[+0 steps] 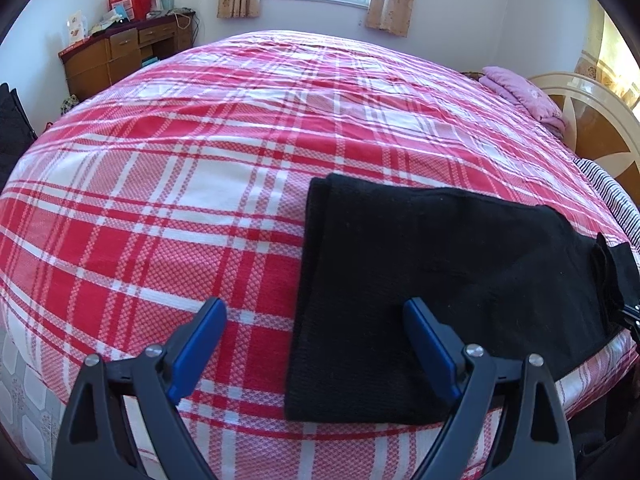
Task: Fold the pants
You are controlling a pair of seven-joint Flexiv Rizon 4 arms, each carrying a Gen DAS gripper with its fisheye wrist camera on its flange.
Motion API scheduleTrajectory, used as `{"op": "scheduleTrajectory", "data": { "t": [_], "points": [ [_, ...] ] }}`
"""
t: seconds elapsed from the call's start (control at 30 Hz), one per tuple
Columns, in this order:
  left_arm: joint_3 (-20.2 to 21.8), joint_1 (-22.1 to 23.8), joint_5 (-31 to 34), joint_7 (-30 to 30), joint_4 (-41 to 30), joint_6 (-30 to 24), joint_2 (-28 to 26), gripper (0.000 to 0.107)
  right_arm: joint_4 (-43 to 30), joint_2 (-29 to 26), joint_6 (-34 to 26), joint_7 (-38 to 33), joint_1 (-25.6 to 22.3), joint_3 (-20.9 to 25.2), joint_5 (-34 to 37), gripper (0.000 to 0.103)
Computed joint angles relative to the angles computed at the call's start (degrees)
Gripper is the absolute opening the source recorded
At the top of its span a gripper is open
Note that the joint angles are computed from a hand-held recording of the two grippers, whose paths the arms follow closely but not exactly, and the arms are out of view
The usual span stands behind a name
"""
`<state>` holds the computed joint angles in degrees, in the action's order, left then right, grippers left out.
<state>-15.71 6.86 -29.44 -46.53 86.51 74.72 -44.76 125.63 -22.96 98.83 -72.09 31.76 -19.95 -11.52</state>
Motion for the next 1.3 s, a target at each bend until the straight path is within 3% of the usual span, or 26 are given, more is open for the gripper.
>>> {"op": "scheduleTrajectory", "data": {
  "t": [0.1, 0.23, 0.3, 0.37, 0.47, 0.6, 0.67, 0.73, 0.83, 0.97, 1.0, 1.07, 1.1, 1.3],
  "points": [
    [-1.45, 1.09, -0.73, 0.85, 0.96, 1.72, 0.27, 0.092, 0.14, -0.18, -0.70, -0.09, 0.05, 0.24, -0.24, 0.007],
    [-1.87, 1.53, -1.68, 0.41, 0.47, -1.23, -0.24, 0.093, 0.00, -2.00, 0.10, 0.29, 1.91, -2.47, -0.69, 0.010],
    [-1.88, 1.21, -1.68, 1.19, 0.76, -0.16, -0.40, 0.094, 0.64, -1.32, 0.28, -0.30, 4.22, -4.82, -0.33, 0.016],
    [-1.94, 1.02, -1.64, 1.45, 0.79, 0.50, -0.58, 0.096, 1.15, -1.02, 2.57, -1.02, 4.25, -4.81, 0.79, 0.038],
    [-3.01, 1.54, -2.15, 2.23, 0.79, 1.41, -1.16, 0.100, 1.08, -0.61, 5.56, -2.96, 0.41, -0.23, 2.81, 0.039],
    [-4.18, 1.93, -1.98, 3.45, 0.71, 3.26, -2.02, 0.102, 1.38, -0.62, 7.62, -6.79, 1.59, 0.08, 5.38, 0.039],
    [-4.71, 2.20, -1.78, 3.84, 1.25, 3.86, -1.74, 0.100, 1.54, -0.99, 8.11, -8.83, 4.47, -2.12, 7.44, 0.039],
    [-5.46, 2.59, -1.71, 4.44, 1.68, 3.51, -1.33, 0.088, 1.57, -1.34, 8.35, -10.67, 6.70, -3.90, 9.41, 0.039],
    [-6.81, 2.84, -1.76, 6.10, 2.00, 3.62, -1.10, 0.072, 0.99, -1.49, 8.80, -12.38, 5.74, -2.42, 11.51, 0.039],
    [-7.21, 2.56, -2.80, 5.76, 0.11, 2.82, -2.34, 0.063, 0.65, -1.33, 9.94, -14.23, 6.51, -2.77, 14.95, 0.039],
    [-8.07, 3.24, -3.77, 5.72, -0.22, 2.31, -2.60, 0.055, 0.57, -1.17, 10.33, -14.53, 6.37, -2.58, 15.73, 0.039],
    [-12.67, 6.91, -6.28, 8.20, 0.66, -0.32, -2.41, 0.025, 0.79, -0.72, 11.63, -15.13, 6.76, -2.88, 17.92, 0.039],
    [-15.25, 9.03, -9.74, 10.50, 1.14, -4.12, -2.08, 0.023, 0.73, -0.62, 12.20, -15.38, 7.18, -3.37, 19.30, 0.039],
    [-23.19, 13.94, -21.66, 17.33, 5.06, -7.70, 1.40, 0.022, 0.09, 0.12, 12.93, -15.08, 11.81, -9.89, 28.83, 0.039]
  ]
}}
